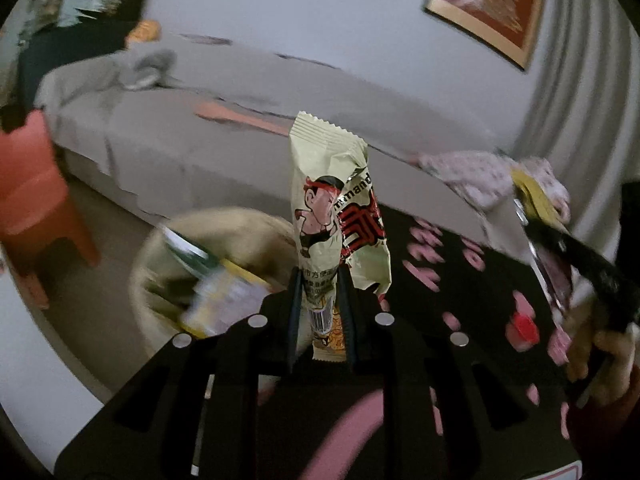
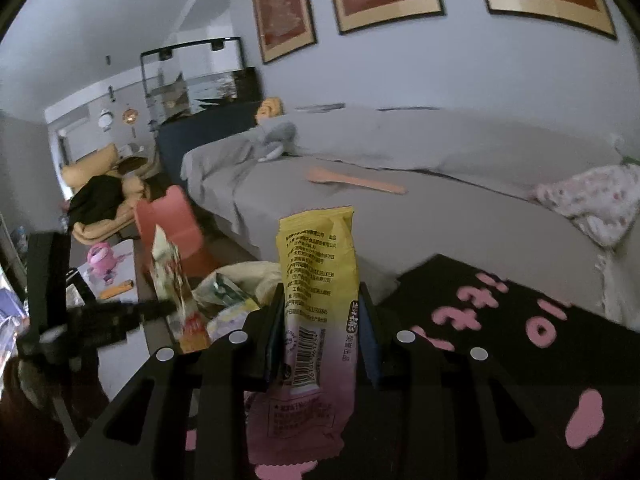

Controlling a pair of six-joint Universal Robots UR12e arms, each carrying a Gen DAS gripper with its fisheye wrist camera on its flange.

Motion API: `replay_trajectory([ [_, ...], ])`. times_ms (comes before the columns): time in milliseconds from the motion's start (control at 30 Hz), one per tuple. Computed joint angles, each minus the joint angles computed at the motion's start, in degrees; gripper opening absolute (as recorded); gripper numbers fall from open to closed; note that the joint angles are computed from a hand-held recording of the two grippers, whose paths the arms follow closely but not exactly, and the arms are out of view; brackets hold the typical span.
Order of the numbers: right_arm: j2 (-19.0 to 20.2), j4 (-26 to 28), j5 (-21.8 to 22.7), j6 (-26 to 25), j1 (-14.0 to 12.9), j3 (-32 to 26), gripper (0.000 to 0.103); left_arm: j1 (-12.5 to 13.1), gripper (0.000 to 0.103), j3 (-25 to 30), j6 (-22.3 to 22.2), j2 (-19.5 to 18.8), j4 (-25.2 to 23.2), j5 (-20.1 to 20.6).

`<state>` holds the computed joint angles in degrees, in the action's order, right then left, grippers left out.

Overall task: Collect trash
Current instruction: 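Lift both wrappers and carry them over the yellow bag, then open both tools to drop the wrappers into the yellow bag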

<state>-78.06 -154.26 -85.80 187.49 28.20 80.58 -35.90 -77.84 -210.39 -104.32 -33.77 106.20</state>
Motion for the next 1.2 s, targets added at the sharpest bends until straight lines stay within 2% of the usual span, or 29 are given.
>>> replay_trajectory([
  [133, 2.0, 0.9, 0.9, -1.5, 0.7, -2.7, 0.032, 2.0, 0.017, 0.1, 1.0, -0.2, -2.5, 3.0],
  [300, 4.4, 2.5, 1.7, -3.1, 1.1, -5.0, 0.032, 4.3, 0.017, -0.4, 0.6, -2.0, -5.3, 0.0],
  [567, 6.9, 5.7, 2.2, -3.6, 0.8, -7.0, 0.032, 5.1, 0.013, 0.3, -0.5, -5.4, -12.9, -2.1],
  [700, 8.0, 7.2, 2.8, -3.6, 0.5, -8.3, 0.032, 5.5, 0.013, -0.4, -1.9, -5.3, -11.8, -2.8],
  [767, 8.5, 7.8, 3.1, -3.6, 0.4, -8.8, 0.032, 5.9, 0.020, -1.9, -3.4, -4.2, -9.0, -3.7],
  [800, 8.8, 8.1, 3.2, -3.6, 0.5, -9.1, 0.032, 6.0, 0.032, -2.5, -4.1, -3.6, -7.6, -4.0],
  [833, 9.1, 8.3, 3.5, -3.6, 0.6, -9.4, 0.032, 6.1, 0.040, -2.7, -4.5, -3.2, -7.0, -4.0],
  [967, 11.5, 10.1, 6.3, -4.3, 1.0, -12.3, 0.032, 5.5, 0.047, -4.9, -7.0, -0.7, -3.4, -0.6],
  [1133, 16.3, 13.6, 10.6, -7.3, 2.8, -18.8, 0.033, 3.4, 0.055, -9.5, -16.0, 3.0, -1.2, 9.1],
  [1200, 19.1, 16.1, 12.7, -7.8, 3.7, -22.6, 0.033, 3.0, 0.058, -11.6, -18.4, 4.4, 0.0, 10.5],
])
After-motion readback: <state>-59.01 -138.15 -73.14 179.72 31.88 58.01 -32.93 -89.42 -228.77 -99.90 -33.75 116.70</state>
